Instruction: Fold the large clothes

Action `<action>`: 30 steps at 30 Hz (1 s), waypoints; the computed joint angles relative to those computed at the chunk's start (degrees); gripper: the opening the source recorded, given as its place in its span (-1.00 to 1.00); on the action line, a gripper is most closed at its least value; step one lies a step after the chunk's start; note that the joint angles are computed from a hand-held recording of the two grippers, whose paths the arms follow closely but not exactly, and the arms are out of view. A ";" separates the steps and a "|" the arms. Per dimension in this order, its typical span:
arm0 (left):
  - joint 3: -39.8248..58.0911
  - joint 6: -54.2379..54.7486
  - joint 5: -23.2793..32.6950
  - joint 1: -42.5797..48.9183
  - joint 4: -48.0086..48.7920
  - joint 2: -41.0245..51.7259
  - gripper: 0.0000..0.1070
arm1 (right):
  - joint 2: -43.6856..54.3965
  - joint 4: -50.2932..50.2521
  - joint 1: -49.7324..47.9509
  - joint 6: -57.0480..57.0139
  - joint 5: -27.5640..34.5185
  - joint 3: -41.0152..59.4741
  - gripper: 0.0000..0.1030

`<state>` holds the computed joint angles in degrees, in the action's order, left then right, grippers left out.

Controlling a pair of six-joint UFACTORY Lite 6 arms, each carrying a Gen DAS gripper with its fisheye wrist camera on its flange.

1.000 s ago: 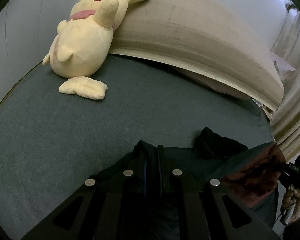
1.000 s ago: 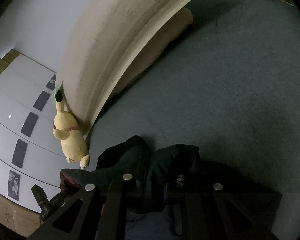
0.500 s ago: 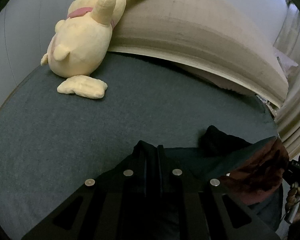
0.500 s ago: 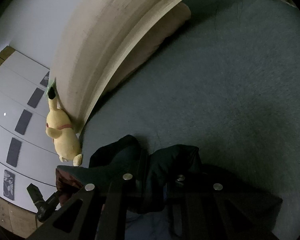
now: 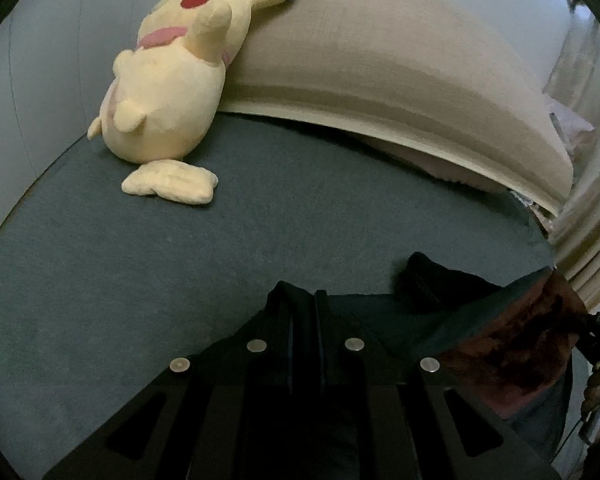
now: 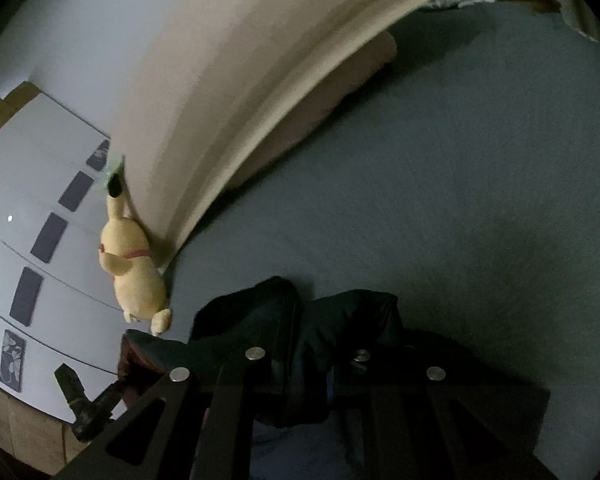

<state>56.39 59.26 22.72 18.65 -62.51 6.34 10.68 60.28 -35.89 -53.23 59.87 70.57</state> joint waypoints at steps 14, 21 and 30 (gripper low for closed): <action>5.75 -13.10 0.91 -1.86 12.11 -1.17 -0.83 | -6.26 -3.43 -0.60 6.43 2.11 5.85 -0.79; 10.45 -21.54 -2.32 -5.66 19.63 7.02 -0.83 | 0.74 -5.01 3.24 7.76 -5.02 6.61 -0.79; 12.35 -28.17 -3.69 -7.78 26.23 9.68 -0.82 | 5.10 -6.20 5.03 8.16 -7.88 8.17 -0.79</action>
